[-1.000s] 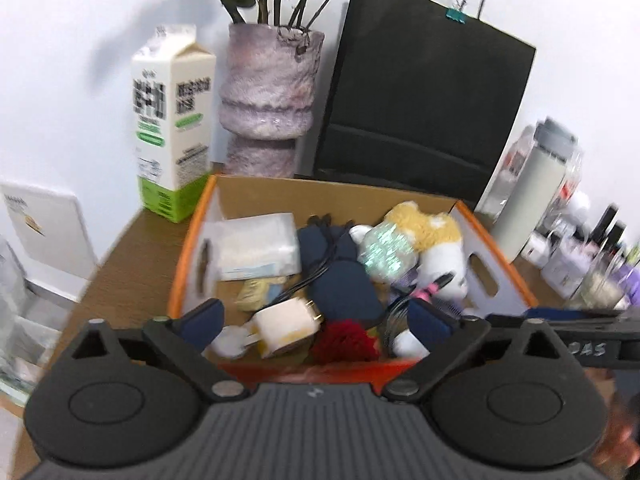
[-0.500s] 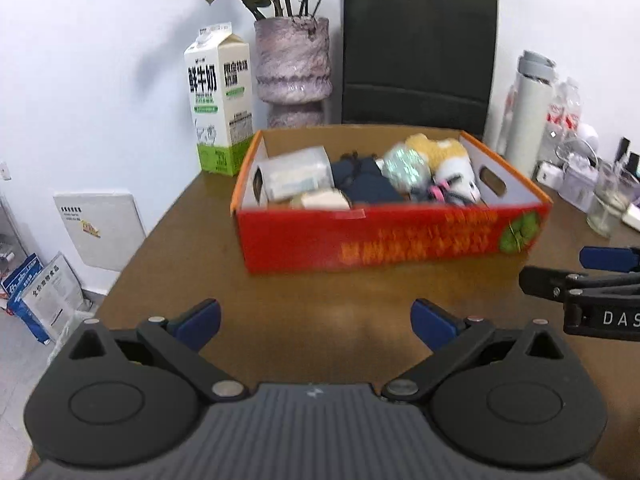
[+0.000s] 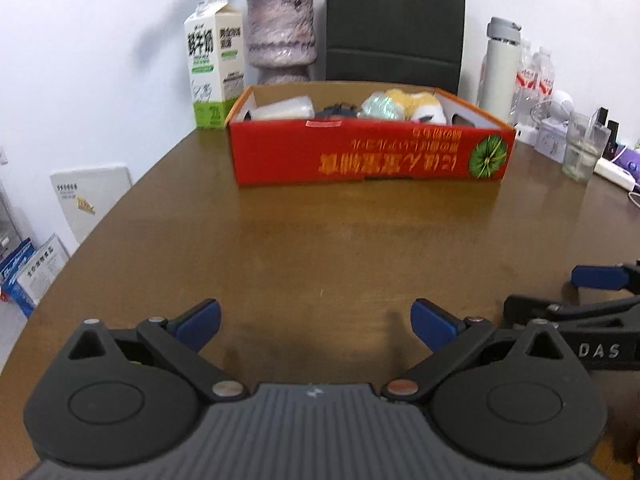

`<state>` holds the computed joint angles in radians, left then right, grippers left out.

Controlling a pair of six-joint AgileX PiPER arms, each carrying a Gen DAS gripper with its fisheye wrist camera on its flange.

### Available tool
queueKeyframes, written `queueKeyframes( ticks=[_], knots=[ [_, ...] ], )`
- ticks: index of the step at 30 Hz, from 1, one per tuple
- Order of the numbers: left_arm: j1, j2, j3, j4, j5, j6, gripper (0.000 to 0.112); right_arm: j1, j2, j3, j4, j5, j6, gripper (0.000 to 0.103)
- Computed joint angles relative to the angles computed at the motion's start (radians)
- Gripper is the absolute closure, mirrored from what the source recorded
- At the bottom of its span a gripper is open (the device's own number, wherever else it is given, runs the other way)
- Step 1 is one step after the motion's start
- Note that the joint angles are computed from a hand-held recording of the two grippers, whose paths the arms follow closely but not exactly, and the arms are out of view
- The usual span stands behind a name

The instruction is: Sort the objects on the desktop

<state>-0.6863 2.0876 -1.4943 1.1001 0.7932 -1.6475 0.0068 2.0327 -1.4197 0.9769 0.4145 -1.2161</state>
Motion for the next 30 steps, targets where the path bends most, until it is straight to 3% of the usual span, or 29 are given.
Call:
queueKeyframes(
  ticks=[9, 17, 30],
  knots=[
    [-0.021, -0.028, 0.089, 0.029, -0.008, -0.097, 0.009, 0.018, -0.052, 0.119, 0.169, -0.067, -0.160, 0.000],
    [-0.043, -0.036, 0.098, 0.009, 0.041, -0.101, 0.009, 0.038, -0.089, 0.180, 0.216, -0.105, -0.187, 0.000],
    [-0.040, -0.040, 0.105, 0.011, 0.032, -0.102, 0.009, 0.038, -0.090, 0.180, 0.212, -0.103, -0.180, 0.000]
  ],
)
